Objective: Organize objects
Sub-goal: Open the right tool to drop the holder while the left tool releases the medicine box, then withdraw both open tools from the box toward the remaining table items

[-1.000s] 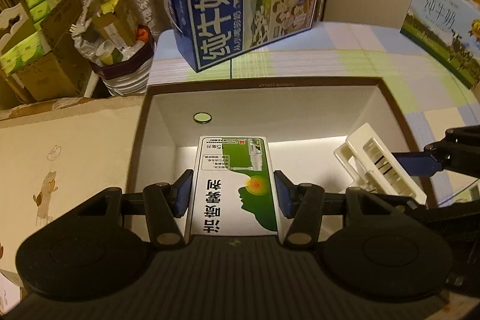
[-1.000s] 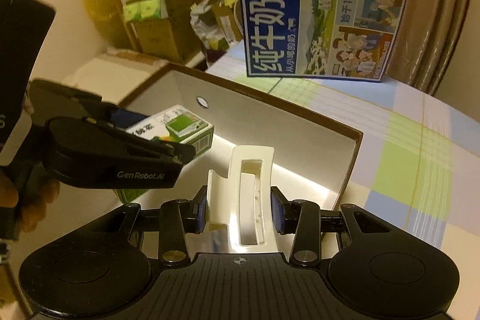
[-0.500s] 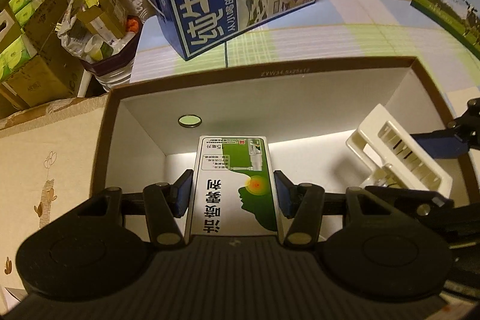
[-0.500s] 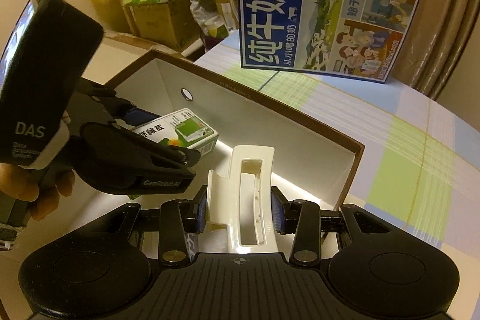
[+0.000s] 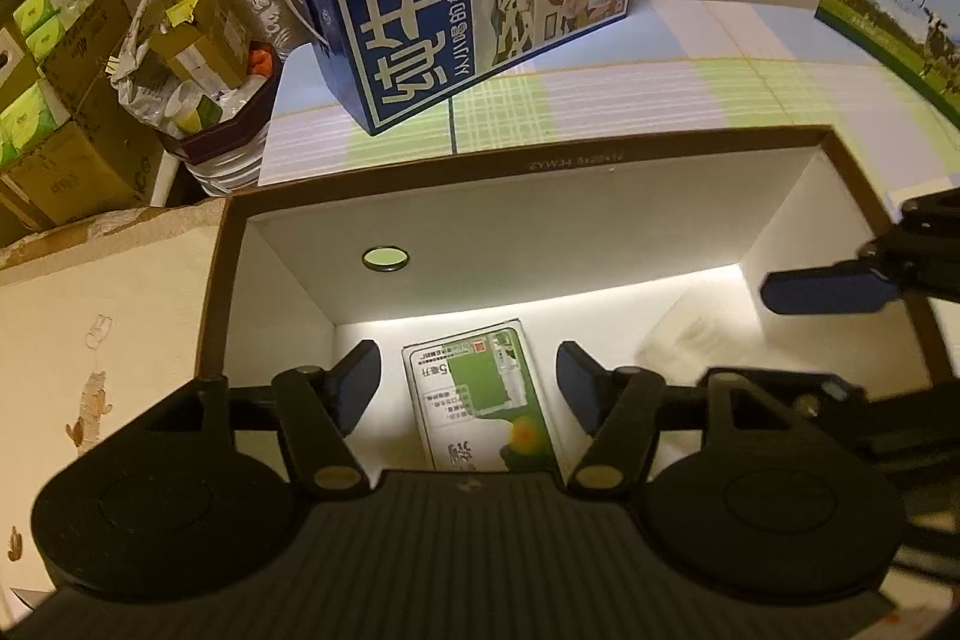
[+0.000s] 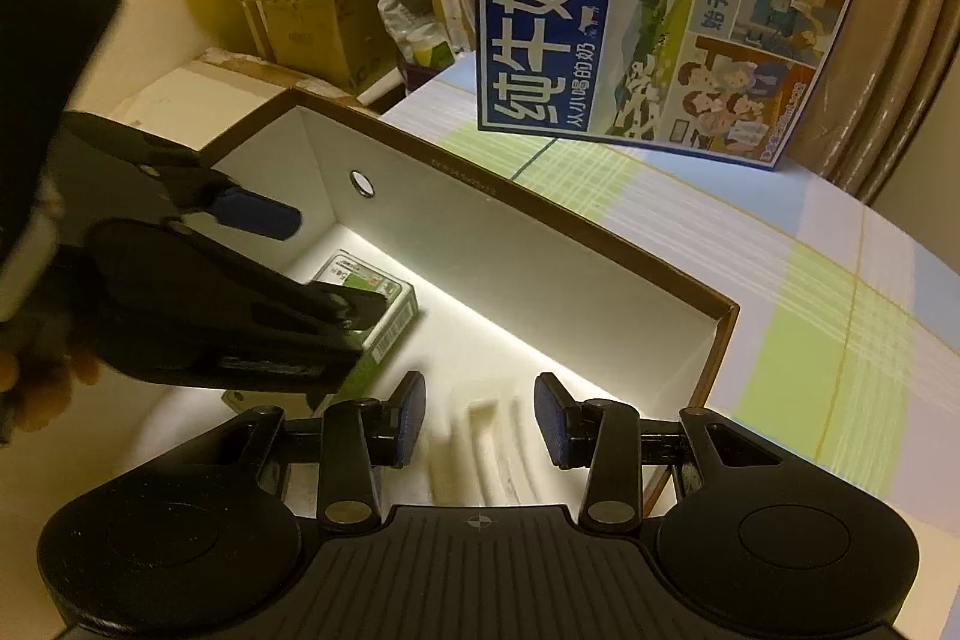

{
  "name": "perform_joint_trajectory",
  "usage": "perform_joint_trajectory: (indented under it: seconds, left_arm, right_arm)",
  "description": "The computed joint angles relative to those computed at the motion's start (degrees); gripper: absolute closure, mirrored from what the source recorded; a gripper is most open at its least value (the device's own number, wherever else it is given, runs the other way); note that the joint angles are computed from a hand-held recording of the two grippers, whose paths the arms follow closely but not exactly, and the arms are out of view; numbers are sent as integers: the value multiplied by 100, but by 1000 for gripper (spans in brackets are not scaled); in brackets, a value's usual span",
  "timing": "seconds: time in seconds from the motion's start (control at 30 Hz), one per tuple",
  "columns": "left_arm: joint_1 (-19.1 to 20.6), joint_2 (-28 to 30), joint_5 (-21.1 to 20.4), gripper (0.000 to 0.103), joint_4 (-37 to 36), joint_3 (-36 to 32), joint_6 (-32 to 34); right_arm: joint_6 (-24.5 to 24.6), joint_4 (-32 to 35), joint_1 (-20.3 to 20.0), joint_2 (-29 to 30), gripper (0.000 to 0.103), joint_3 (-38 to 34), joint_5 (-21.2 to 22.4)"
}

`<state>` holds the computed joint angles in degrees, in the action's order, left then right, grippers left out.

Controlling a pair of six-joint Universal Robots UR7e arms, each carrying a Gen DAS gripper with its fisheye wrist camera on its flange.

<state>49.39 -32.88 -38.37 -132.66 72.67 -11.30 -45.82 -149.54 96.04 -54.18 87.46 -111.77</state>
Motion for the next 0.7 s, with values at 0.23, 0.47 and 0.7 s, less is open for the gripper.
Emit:
perform_joint_trajectory:
  seconds: [0.23,0.47,0.7]
  left_arm:
    - [-138,-203,81,35,-33,217,-76]
    - [-301,-669,-55,28,-176,741,-430]
    - [-615,-1213,19,17,-228,1447,-1158]
  right_arm:
    - [104,166,-27,-155,65,60,170]
    - [253,-7,-59,-761,64,635,585]
    - [604,-72,-67,-1449,64,1281,862]
